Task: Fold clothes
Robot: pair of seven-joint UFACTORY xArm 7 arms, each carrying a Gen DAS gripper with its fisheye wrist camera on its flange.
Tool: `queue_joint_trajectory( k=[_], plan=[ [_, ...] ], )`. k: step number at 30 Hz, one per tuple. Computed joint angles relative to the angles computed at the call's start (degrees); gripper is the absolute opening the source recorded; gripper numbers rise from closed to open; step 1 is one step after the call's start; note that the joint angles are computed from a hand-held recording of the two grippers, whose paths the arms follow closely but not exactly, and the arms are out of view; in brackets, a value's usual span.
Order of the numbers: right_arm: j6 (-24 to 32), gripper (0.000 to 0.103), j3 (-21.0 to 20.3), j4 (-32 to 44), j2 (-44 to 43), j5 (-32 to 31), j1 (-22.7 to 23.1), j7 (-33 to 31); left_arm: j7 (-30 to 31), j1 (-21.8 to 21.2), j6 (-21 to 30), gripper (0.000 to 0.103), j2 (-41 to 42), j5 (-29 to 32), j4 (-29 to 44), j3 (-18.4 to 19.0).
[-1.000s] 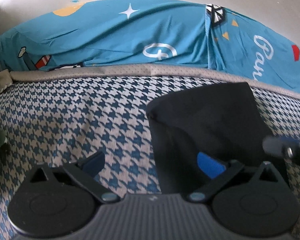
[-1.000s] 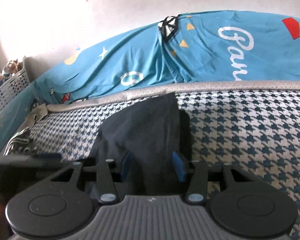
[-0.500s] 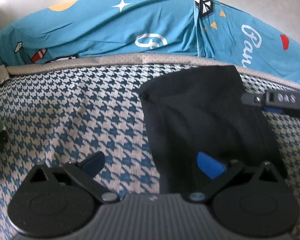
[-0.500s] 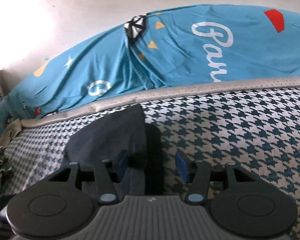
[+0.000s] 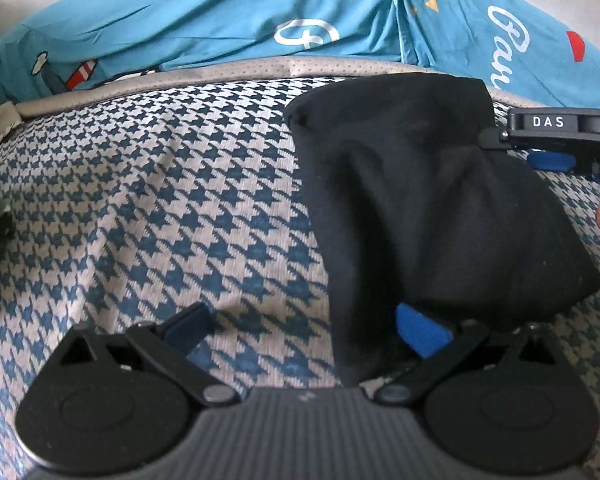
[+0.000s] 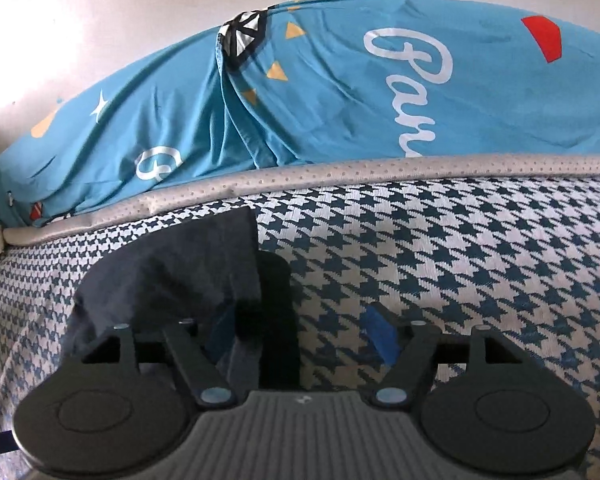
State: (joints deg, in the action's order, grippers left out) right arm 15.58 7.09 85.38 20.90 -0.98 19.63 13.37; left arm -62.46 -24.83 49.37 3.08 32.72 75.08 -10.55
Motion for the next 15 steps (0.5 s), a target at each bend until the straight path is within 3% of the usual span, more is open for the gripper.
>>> queue_joint_trajectory(
  k=[3,6,15],
  plan=[
    [1.1,0.069,1.6,0.2,-0.5,2.5,-1.3,-0.9,-0.5,0.2,-0.9,0.103,-0.8,-1.2,-0.7,0.0],
    [2.1,0.068,6.0,-0.2,-1.8,9.2,-5.0,-7.5,-1.7,0.2,-1.5,0.103,-1.5,0.2,-0.9,-0.3],
    [6.1,0.068,5.7,-5.6,-8.0,17.1,-5.6,-16.3,-4.5,0.3,0.6,0.103,-1.9,3.5,-0.9,-0.6]
  ],
)
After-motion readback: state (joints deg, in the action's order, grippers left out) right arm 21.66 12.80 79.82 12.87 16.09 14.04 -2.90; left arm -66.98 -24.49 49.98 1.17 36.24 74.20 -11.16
